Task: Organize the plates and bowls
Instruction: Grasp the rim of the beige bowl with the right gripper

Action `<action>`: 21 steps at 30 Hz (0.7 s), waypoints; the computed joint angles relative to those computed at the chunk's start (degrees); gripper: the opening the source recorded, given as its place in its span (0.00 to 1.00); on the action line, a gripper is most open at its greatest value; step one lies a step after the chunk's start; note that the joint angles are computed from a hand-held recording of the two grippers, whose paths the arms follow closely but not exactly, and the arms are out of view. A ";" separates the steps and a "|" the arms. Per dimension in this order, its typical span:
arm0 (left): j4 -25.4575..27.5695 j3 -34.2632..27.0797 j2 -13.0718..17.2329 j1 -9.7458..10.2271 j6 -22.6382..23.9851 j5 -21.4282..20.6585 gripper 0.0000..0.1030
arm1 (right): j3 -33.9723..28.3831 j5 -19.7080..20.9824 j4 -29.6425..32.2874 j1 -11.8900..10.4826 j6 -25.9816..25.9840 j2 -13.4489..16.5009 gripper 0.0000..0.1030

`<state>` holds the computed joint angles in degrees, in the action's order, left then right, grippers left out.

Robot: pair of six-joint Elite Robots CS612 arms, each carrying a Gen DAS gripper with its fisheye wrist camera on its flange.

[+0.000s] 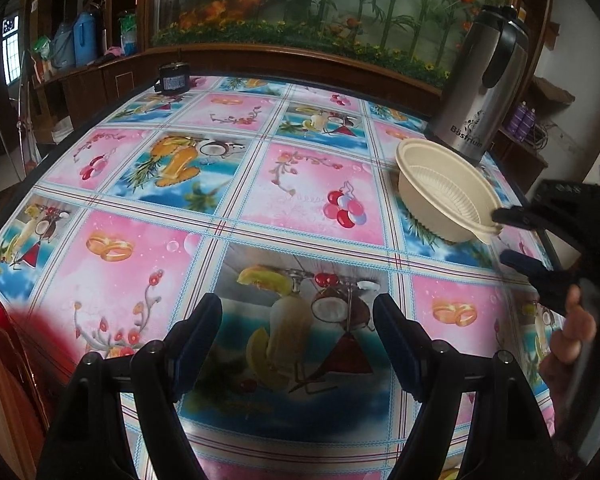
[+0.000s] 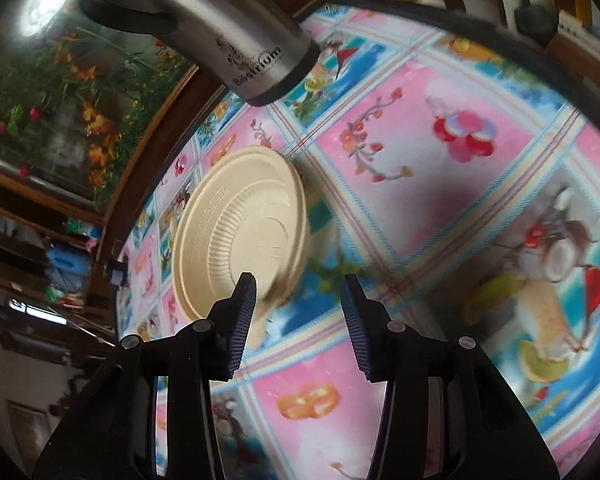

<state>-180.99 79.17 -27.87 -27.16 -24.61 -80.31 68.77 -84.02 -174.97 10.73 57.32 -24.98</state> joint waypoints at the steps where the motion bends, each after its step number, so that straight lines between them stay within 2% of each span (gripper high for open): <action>1: 0.19 -0.11 0.06 0.08 -0.03 -0.23 0.76 | -0.89 0.52 0.56 -0.14 1.12 0.51 0.42; 3: 0.62 -0.27 0.11 0.15 -0.01 -0.81 0.76 | -2.35 0.96 1.30 -0.25 2.66 1.33 0.42; 6: 0.52 -0.23 0.03 0.25 -0.23 -1.33 0.76 | -4.03 -0.66 2.49 -0.10 3.71 2.11 0.42; 10: -0.22 -0.10 -0.11 0.76 -1.56 -2.86 0.76 | -4.71 -2.61 6.03 0.29 1.79 1.93 0.15; 12: -0.79 0.02 -0.20 0.95 -2.08 -3.26 0.76 | -3.85 -3.56 6.44 0.48 0.18 1.38 0.12; 15: -2.26 0.28 -0.27 1.28 -3.04 -4.31 0.76 | -1.55 -4.56 5.79 0.78 -3.13 0.23 0.11; 19: -3.26 0.06 -0.10 1.58 -3.32 -5.62 0.76 | 2.91 0.15 1.66 0.34 -6.16 -1.59 0.11; 21: -2.59 -0.52 0.21 1.94 -4.05 -7.39 0.76 | 5.57 1.48 0.18 0.46 -9.57 -3.01 0.11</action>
<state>-183.59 78.65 -27.65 -25.21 -28.65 -87.70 74.34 -82.54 -174.78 11.20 47.74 -27.99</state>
